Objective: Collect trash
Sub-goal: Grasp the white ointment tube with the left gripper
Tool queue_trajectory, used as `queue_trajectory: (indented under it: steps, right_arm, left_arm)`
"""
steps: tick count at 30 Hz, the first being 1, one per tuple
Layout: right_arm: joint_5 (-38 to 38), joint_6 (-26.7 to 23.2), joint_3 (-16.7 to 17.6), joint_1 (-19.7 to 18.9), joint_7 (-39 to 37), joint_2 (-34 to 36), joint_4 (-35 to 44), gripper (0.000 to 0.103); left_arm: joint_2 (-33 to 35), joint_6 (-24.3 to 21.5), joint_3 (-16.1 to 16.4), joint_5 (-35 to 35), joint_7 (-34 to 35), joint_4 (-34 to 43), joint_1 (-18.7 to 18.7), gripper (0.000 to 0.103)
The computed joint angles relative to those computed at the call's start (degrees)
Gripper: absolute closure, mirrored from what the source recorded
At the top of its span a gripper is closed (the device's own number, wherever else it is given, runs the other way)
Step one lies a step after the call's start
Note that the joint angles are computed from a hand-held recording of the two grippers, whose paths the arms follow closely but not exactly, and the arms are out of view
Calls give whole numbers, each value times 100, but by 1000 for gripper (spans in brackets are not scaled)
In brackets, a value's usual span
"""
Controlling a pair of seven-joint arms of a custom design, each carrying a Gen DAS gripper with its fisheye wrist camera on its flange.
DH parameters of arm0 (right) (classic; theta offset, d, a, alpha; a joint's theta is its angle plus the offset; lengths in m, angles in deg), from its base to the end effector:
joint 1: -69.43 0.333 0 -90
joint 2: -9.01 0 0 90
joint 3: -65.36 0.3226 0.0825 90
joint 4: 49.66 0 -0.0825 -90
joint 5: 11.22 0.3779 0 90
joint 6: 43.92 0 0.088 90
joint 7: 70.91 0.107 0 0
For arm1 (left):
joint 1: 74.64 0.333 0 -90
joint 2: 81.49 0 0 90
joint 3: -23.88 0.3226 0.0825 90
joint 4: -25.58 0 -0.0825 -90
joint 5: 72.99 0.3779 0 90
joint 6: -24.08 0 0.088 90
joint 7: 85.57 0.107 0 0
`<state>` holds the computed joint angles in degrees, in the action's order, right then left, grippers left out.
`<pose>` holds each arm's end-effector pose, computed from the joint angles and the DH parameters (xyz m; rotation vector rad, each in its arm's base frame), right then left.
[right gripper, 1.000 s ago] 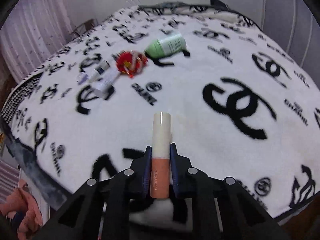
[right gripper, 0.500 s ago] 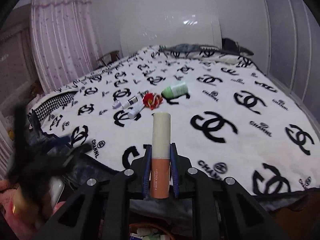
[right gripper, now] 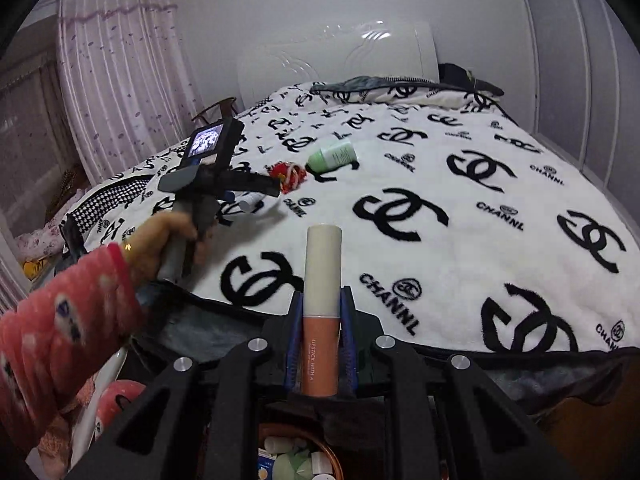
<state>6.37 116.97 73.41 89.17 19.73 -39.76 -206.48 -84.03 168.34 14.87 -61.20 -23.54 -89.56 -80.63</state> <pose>0.2994 0.1517 0.5709 -1.7724 1.3940 -0.4614 0.5592 -0.1532 0.5445 -1.9962 1.8219 -0.6057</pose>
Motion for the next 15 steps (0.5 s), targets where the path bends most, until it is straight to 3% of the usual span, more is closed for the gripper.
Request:
queue_trajectory:
  steps: [1,3,7,15]
  right_arm:
    - [8,20,-37,14,-26,56,11,85]
    - [35,64,-92,28,-60,157,31,85]
    - [150,122,-175,111,-109,306,53,85]
    - [197,76,-25,140,-27,147,-8,85]
  left_arm:
    - [134,-171,23,-211,82,159,6,30]
    - [220,-336,29,-306,74,268,27,37]
    - [54,-353,7,-198,267,149,19,70]
    - [-443,-177,92,-640,769,-251,25,72]
